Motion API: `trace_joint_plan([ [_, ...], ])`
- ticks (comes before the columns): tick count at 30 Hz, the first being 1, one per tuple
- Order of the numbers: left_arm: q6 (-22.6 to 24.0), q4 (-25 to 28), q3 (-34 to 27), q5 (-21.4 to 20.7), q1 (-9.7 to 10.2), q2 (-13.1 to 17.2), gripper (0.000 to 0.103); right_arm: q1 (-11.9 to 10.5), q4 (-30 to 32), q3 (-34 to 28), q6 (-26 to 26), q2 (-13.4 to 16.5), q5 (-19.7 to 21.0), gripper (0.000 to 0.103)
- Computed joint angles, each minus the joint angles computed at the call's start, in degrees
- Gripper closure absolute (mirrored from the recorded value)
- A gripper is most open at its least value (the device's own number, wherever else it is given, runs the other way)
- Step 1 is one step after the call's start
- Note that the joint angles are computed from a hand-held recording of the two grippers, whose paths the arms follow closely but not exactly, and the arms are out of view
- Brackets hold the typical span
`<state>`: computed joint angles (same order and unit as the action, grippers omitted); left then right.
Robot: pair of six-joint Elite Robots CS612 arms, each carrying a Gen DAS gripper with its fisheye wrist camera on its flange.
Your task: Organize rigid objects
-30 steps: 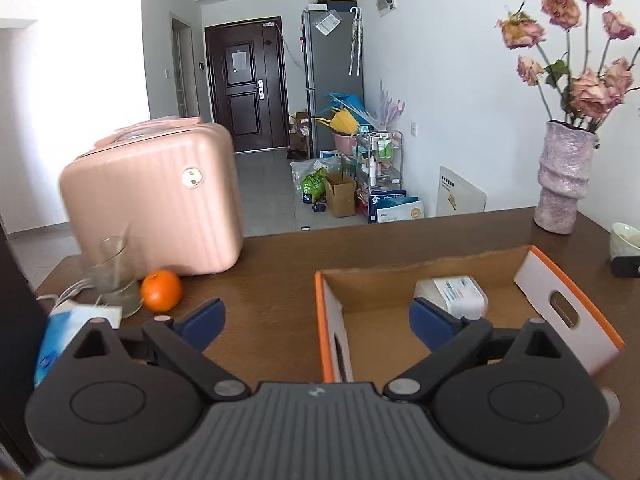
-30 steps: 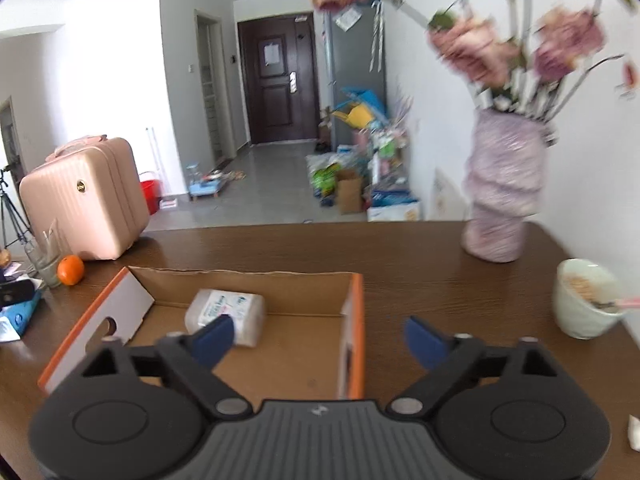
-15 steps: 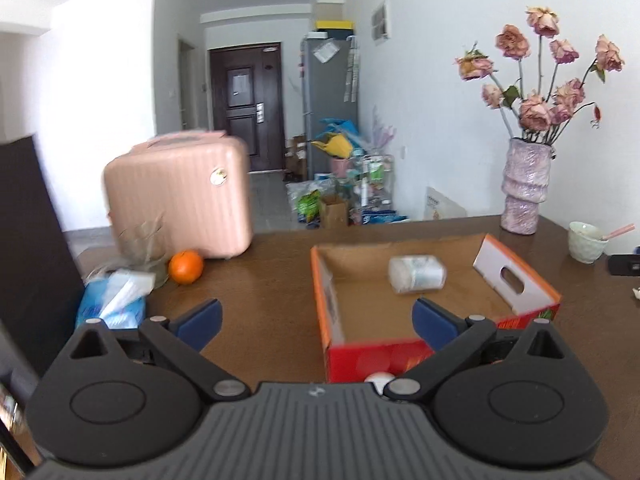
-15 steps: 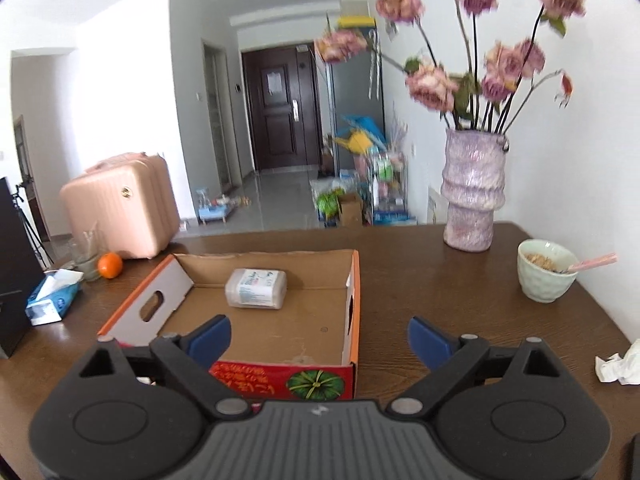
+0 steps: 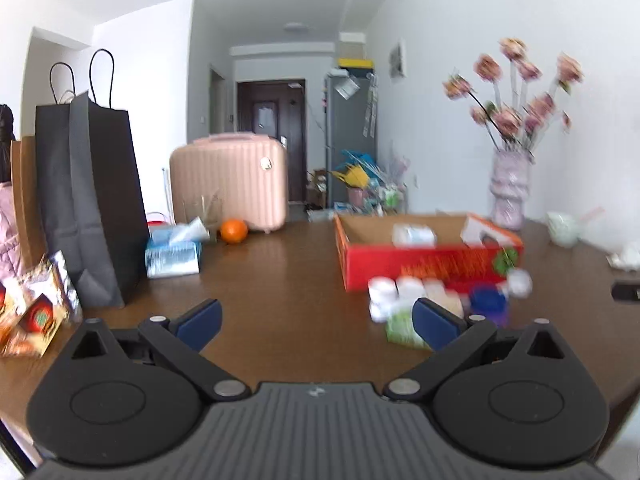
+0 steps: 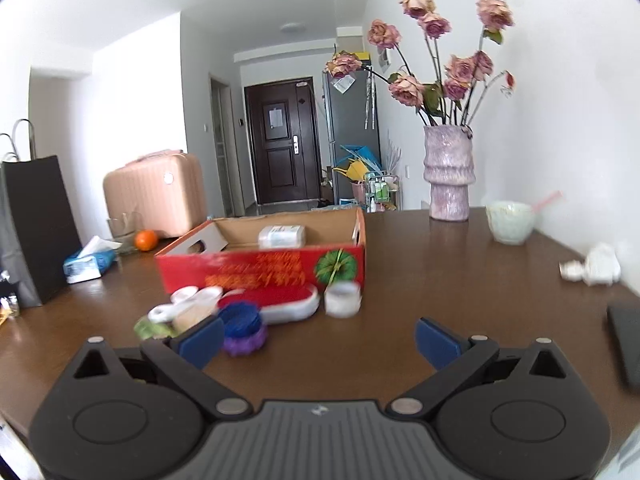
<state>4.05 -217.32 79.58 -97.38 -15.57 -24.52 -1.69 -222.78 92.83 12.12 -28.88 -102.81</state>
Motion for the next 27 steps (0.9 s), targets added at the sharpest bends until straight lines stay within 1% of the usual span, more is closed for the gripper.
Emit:
trace_joint_plan([
  [1, -0.69, -0.58, 1.71, -0.62, 0.26, -0.37, 0.0, 0.69, -1.56, 0.83, 0.36, 0.25, -1.3, 0.001],
  [2, -1.24, -0.85, 3.41, -2.11, 0.72, -0.79, 0.0, 1.5, -3.18, 1.84, 0.75, 0.48, -2.89, 0.001],
  [4, -0.09, -2.13, 5.91, -5.94, 1.74, -1.16, 0.0, 3.09, -6.25, 4.37, 1.37, 0.66, -5.38, 0.001],
  [5, 1.29, -2.27, 6.68, -6.79, 1.94, -1.33, 0.0, 3.73, -9.11, 5.69, 0.5, 1.05, -5.27, 0.0],
  [6, 3.1, -2.45, 7.18, -7.39, 2.0, -1.45, 0.0, 4.18, -11.78, 6.81, -1.51, 1.45, -4.62, 0.0],
  [7, 4.7, -3.15, 7.26, -7.82, 1.99, -1.39, 0.0, 4.51, -13.75, 7.41, -3.91, 1.79, -4.24, 0.0],
  [8, 5.22, -4.45, 7.07, -7.34, 1.83, -1.16, 0.0, 4.79, -14.54, 7.62, -6.07, 1.91, -4.12, 0.0],
  [10, 3.06, -6.62, 6.53, -4.75, 1.2, -0.66, 0.0, 5.17, -13.77, 7.54, -8.32, 1.67, -4.38, 0.0],
  [11, 1.72, -6.36, 6.56, -3.84, 0.94, -0.68, 0.0, 5.34, -13.53, 7.22, -8.35, 1.69, -4.93, 0.0],
  [13, 0.29, -4.21, 6.61, -4.52, 0.86, -0.93, 0.0, 5.52, -13.57, 6.72, -6.11, 1.96, -5.44, 0.0],
  [15, 1.05, -3.83, 6.63, -5.53, 0.81, -0.88, 0.0, 5.3, -12.78, 6.79, -3.17, 1.79, -4.14, 0.0],
  [17, 2.19, -5.82, 6.57, -5.19, 0.55, -0.48, 0.0, 5.15, -12.83, 6.99, -2.76, 1.79, -3.03, 0.0],
  [19, 2.78, -6.56, 6.4, -5.67, 0.48, -0.28, 0.0, 5.43, -12.89, 6.62, -3.21, 1.97, -4.45, 0.0],
  [25, 3.18, -4.06, 5.28, -6.64, 0.18, 0.25, 0.0, 5.18, -11.4, 5.88, -0.68, 2.24, -4.71, 0.0],
  [27, 2.96, -1.47, 4.64, -5.96, -0.27, 0.44, 0.0, 5.05, -10.55, 5.31, 0.12, 2.53, -4.84, 0.0],
])
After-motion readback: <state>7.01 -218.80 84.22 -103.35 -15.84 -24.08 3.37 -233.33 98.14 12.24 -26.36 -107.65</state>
